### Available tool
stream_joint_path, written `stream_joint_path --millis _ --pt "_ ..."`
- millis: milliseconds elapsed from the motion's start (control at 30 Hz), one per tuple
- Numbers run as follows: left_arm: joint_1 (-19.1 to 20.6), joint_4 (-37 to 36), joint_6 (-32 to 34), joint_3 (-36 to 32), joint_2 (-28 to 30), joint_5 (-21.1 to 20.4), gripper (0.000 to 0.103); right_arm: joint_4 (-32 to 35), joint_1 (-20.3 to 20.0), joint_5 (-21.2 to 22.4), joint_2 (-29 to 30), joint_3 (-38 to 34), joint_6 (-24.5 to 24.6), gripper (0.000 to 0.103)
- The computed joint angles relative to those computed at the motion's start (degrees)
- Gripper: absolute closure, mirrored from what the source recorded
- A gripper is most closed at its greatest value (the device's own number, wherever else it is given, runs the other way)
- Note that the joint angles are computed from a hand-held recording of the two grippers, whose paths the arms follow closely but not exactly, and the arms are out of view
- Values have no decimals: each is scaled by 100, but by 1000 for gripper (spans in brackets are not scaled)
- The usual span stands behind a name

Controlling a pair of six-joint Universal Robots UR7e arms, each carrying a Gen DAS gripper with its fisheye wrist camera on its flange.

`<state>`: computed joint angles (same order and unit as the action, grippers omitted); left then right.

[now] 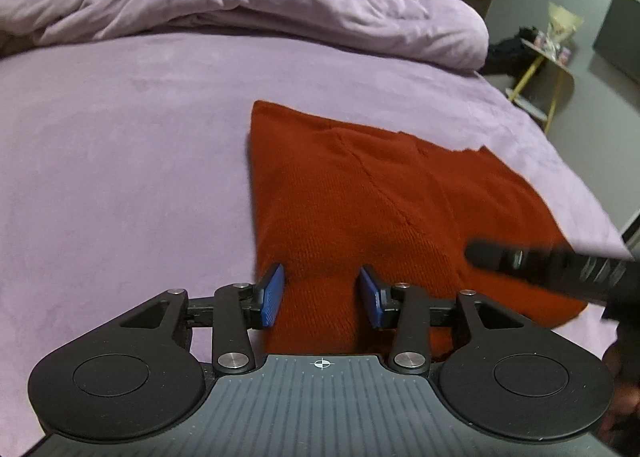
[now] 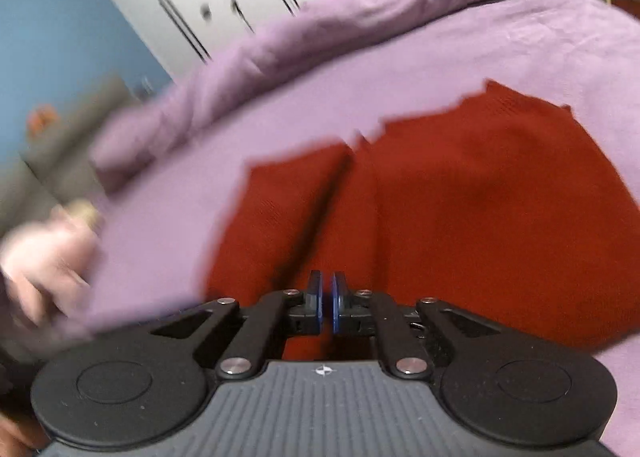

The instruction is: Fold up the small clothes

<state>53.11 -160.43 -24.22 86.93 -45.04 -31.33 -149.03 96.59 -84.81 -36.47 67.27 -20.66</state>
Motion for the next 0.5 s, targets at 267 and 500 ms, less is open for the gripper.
stream_joint_path --millis 267,500 --pt "-54 350 -297 106 -205 -96 58 827 213 -443 553 -798 -72 92" --pt "43 258 -894 275 -372 -352 59 369 119 -733 412 -411 -347 92"
